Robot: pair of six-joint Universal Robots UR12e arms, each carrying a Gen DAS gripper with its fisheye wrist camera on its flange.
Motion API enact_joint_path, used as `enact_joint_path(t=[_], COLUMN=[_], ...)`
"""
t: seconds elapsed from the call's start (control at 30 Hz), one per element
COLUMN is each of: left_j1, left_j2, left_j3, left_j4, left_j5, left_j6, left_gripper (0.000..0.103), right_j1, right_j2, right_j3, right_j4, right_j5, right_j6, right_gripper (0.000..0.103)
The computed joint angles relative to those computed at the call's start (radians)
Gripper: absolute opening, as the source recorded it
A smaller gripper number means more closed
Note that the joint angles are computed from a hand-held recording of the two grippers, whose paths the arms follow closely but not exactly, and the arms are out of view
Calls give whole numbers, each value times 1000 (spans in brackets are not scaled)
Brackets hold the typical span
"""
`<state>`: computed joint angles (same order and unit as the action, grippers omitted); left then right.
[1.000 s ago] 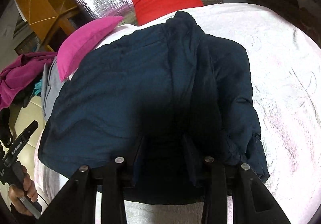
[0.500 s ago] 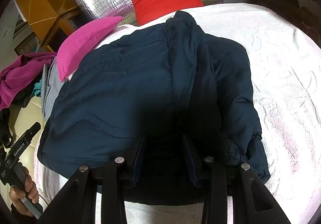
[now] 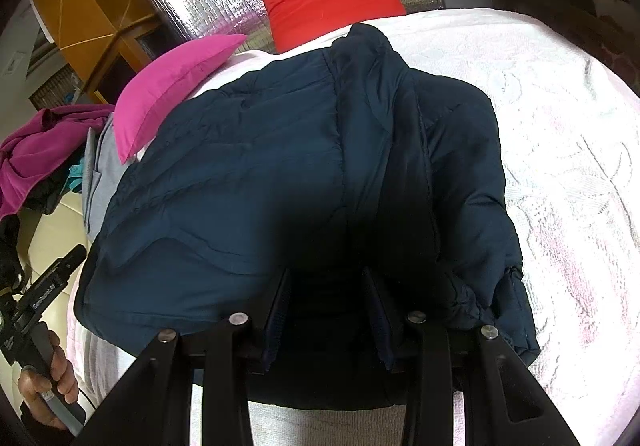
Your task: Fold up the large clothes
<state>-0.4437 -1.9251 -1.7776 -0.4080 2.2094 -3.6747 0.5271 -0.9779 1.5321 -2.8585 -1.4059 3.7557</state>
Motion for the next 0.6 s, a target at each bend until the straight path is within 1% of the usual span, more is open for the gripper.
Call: enact_joint_path(t=[0.03, 0.1, 0.13, 0.17, 0.2, 0.23, 0.27, 0.3, 0.33, 0.37, 0.4, 0.47, 0.5, 0.53, 0.6], left_j1=[13, 34, 43, 48, 53, 57, 62, 69, 79, 88, 102, 120, 125, 131, 135], left_j2=[8, 21, 28, 34, 40, 47, 54, 62, 72, 78, 87, 93, 95, 95, 86], left_j3=[-4, -14, -21, -27, -34, -42, -50, -60, -69, -75, -83, -90, -94, -97, -92], left_j4=[-18, -44, -53, -59, -65, -68, -70, -76, -89, -100, -116, -135, -137, -133, -128], left_j5=[-35, -74, -81, -76, -55, -30, -13, -7, -18, -36, -72, -126, -150, -178, -215], left_j6=[-33, -101, -134, -159, -184, -209, -232, -261, -292, -313, -343, -369, -375, -374, -351], left_gripper=[84, 84, 84, 84, 84, 84, 84, 84, 84, 84, 84, 84, 84, 84, 84], right_j1=[1, -1, -3, -11, -20, -39, -57, -67, -73, -77, -84, -89, -92, -94, -100], right_j2=[1, 0, -3, -9, -12, -18, -24, -30, -38, -46, -57, -68, -68, -65, -49], right_j3=[0, 6, 9, 20, 30, 54, 81, 102, 114, 124, 133, 139, 140, 140, 131], right_j4=[-6, -20, -25, -44, -66, -128, -206, -262, -285, -293, -281, -230, -214, -209, -184], right_j5=[0, 9, 17, 47, 79, 149, 195, 201, 185, 161, 132, 75, 59, 59, 112], right_j6=[5, 14, 20, 39, 57, 105, 166, 203, 213, 214, 215, 238, 248, 257, 276], right_gripper=[42, 42, 42, 43, 50, 54, 62, 63, 63, 63, 63, 66, 66, 67, 67])
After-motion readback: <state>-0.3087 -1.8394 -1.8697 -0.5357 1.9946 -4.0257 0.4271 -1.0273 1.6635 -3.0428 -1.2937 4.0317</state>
